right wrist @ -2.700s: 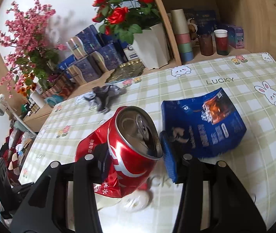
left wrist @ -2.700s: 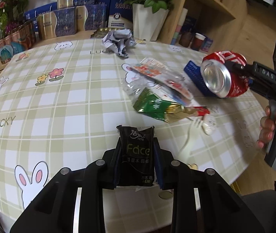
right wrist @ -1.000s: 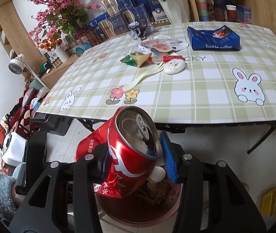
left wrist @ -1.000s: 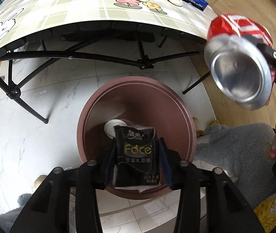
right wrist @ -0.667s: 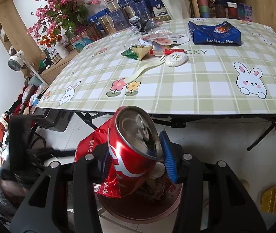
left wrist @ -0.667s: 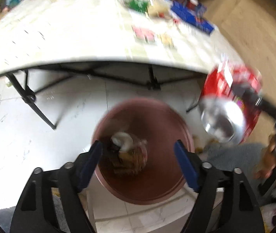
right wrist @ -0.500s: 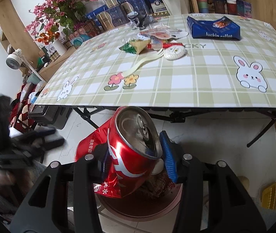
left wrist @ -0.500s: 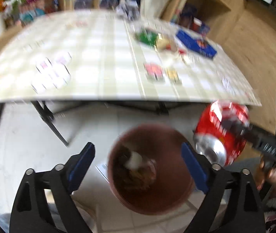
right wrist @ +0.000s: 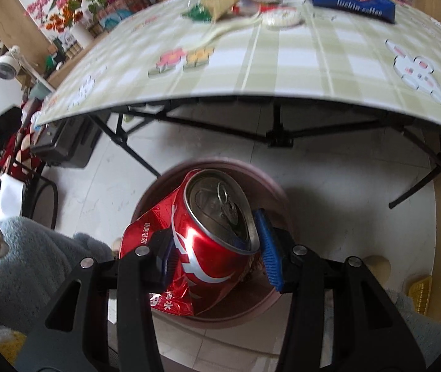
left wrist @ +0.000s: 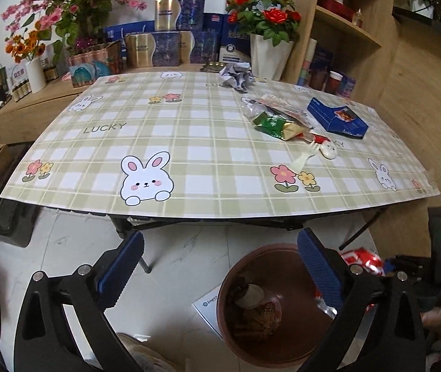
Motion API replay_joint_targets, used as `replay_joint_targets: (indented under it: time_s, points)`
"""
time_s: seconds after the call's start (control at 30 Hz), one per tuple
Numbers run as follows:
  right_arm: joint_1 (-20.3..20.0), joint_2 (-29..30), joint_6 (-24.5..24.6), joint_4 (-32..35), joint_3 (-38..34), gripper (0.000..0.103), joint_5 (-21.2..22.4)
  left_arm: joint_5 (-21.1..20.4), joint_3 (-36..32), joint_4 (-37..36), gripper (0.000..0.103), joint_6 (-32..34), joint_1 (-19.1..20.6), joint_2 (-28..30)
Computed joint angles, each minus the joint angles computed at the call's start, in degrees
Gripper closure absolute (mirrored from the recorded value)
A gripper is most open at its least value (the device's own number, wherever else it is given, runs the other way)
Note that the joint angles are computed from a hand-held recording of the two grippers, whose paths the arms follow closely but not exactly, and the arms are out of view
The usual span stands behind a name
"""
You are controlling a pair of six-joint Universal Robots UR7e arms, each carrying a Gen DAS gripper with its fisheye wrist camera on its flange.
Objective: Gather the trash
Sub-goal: 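Open the right tool over the bin and withdraw both tools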
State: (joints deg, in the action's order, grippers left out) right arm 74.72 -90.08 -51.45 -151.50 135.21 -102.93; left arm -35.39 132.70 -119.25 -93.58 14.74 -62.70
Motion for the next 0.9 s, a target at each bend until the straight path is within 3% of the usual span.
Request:
replay_joint_targets:
  time_s: [0.37,0.47,0.57,0.63,0.7,0.9]
  points:
    - [0.1,1.5,0.7,2.6,0.3,0.053,-4.2,-0.5,0.4,2.0,0.006,-3.0,-0.2,-0.7]
    - [-0.1,2.0,1.4,3.2,0.1,0.045,-4.8,-0.6,0.4,2.0,0.006,-3.2,-0.1,-0.8]
    - [-0.2,1.9,1.8,2.8,0.2,0.031,-4.5,-0.6,0.4,2.3,0.006,-3.5,-0.2,-0.8]
    - [-0.1,1.8,1.8,2.0,0.1,0.016,-4.2,-0.6,0.4,2.3,0.006,-3.4,-0.2,-0.9]
    - [0.1,1.5,1.8,0.7,0.1,0.009,-3.5,-0.5,0.5,2.7,0.006,-3.7,-0.2,-1.0]
    - [1.3,1.0,0.2,-1.9,-1.3,0.006,-1.0,-0.2,0.2,3.6,0.006,-4.1,0.2,-1.6]
